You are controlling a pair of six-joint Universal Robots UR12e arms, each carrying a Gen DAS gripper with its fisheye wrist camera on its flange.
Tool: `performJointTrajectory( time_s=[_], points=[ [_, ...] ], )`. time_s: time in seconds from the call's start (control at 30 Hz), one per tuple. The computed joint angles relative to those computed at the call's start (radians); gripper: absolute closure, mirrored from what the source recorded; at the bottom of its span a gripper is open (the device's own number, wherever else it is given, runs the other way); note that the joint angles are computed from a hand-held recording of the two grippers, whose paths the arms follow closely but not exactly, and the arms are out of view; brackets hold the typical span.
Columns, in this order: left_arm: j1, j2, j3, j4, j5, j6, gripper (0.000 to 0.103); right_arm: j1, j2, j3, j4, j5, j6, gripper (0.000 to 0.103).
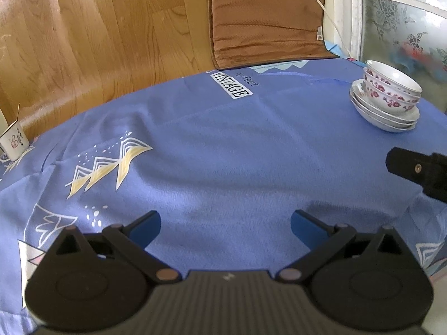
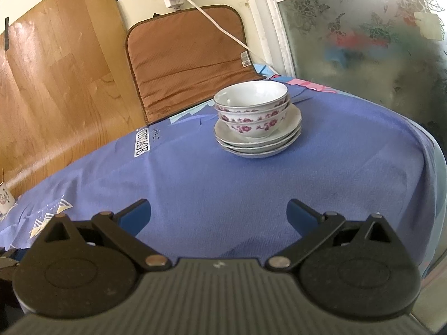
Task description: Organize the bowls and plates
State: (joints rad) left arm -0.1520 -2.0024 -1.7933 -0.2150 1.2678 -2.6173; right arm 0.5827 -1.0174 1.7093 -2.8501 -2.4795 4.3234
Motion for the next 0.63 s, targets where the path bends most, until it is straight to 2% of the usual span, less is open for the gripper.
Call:
performJointTrajectory(
  time_s=[0.33,0.63],
  points=[
    [0.0,0.001,-0.002,-0.007,-0.006,0.007,0.0,-0.001,-0.001,0.001,-0.001,0.005,0.002,0.0],
    [0.008,0.006,-0.014,0.018,-0.054,0.013,0.0,-0.001,0.0,0.002,-0.004,0.005,0.001,0.0]
  ],
)
